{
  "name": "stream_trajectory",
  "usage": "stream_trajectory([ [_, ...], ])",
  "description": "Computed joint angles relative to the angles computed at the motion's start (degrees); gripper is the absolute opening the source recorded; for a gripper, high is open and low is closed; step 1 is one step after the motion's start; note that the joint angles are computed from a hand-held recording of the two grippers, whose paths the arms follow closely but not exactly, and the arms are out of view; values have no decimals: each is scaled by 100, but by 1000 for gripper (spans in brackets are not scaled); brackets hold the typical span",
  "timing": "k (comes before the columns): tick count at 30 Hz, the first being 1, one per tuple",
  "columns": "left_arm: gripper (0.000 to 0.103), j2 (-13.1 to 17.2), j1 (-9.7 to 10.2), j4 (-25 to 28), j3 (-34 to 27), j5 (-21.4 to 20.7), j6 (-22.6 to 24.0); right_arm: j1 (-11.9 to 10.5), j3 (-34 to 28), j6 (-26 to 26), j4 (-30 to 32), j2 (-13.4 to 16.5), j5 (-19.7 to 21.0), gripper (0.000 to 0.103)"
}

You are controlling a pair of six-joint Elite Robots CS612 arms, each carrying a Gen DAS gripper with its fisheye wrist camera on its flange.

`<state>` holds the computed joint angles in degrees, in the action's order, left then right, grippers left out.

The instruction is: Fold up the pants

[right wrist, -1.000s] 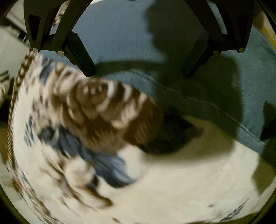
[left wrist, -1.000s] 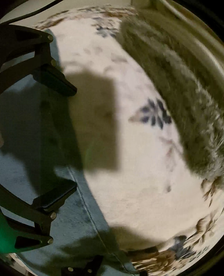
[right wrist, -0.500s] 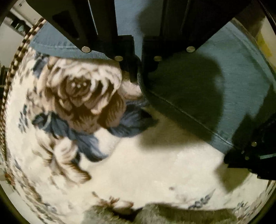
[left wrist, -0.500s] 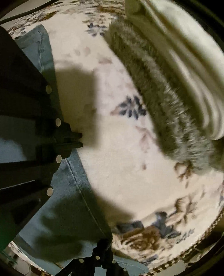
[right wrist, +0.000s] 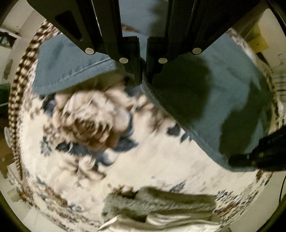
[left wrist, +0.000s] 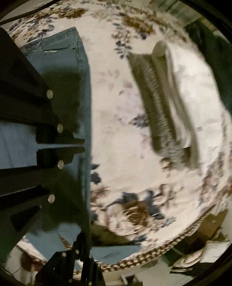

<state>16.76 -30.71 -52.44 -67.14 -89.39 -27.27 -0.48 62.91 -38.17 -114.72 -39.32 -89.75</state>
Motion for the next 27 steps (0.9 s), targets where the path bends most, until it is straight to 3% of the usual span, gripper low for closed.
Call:
stream_trajectory([
  [2, 22, 14, 58, 81, 85, -213, 259, 24, -326, 83, 619, 195, 31, 6],
  [4, 31, 33, 104, 159, 191, -333, 396, 75, -614, 239, 882, 389, -44, 13],
  [5, 35, 40, 135, 193, 252, -360, 408, 116, -950, 306, 1226, 598, -193, 28],
  [6, 39, 34, 177, 194, 358, -396, 456, 154, -1165, 360, 1331, 747, -333, 50],
  [8, 44, 34, 214, 163, 464, -436, 562, 222, -1454, 371, 1335, 958, -532, 76],
  [14, 53, -69, 237, 186, 978, -469, 1546, 339, -2255, 257, 1948, 1400, -711, 82],
  [19, 52, -148, 189, 285, 1422, -323, 2251, 403, -3062, 165, 2721, 1824, -878, 82],
  [21, 29, -107, 189, 190, 1411, -345, 2327, 427, -3286, 191, 2916, 1935, -904, 80],
  [22, 24, -81, 185, 148, 1373, -352, 2303, 444, -3279, 193, 2860, 1937, -905, 75],
  [23, 16, -54, 175, 115, 1318, -310, 2315, 455, -3289, 176, 2812, 1935, -896, 61],
  [24, 10, -2, 156, 69, 1195, -224, 2298, 459, -3393, 174, 2874, 1961, -804, 38],
  [26, 7, 90, 175, 8, 949, -239, 2090, 437, -3587, 336, 3121, 2005, -485, 10],
  [27, 6, 129, 189, -28, 830, -274, 1957, 438, -3531, 451, 3062, 1945, -430, 8],
])
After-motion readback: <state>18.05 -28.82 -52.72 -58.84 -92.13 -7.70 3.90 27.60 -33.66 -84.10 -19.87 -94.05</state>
